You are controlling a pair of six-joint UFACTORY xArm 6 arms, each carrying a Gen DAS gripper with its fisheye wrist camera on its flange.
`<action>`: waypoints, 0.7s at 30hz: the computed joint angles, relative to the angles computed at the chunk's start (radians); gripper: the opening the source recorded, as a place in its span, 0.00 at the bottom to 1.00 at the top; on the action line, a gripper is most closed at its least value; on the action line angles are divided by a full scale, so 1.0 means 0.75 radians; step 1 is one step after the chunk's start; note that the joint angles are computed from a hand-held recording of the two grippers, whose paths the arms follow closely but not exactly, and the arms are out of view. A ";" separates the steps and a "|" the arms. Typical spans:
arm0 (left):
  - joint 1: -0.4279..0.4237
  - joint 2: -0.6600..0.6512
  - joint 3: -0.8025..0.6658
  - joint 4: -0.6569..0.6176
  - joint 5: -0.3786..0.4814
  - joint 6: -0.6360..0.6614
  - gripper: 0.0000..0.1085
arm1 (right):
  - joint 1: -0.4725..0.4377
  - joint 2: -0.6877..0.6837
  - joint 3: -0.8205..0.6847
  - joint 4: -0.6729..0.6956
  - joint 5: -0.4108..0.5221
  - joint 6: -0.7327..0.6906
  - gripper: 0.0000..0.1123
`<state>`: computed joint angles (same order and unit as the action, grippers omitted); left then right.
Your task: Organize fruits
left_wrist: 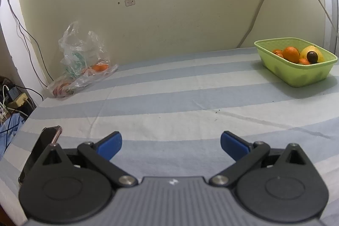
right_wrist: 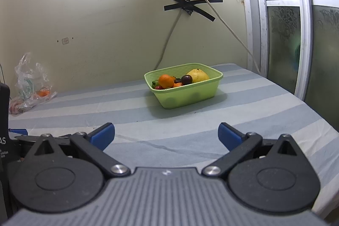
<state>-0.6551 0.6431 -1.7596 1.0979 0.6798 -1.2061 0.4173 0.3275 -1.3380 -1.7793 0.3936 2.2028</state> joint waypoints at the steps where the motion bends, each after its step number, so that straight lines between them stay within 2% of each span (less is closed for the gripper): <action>1: -0.001 0.001 -0.001 0.002 0.002 -0.001 0.95 | 0.001 0.000 0.000 -0.001 0.000 0.003 0.92; 21: 0.005 0.001 0.008 -0.033 -0.028 0.036 0.95 | -0.010 0.004 -0.002 -0.030 -0.019 0.036 0.92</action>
<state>-0.6514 0.6441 -1.7538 1.0732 0.6588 -1.1789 0.4096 0.3306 -1.3393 -1.8018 0.3792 2.2295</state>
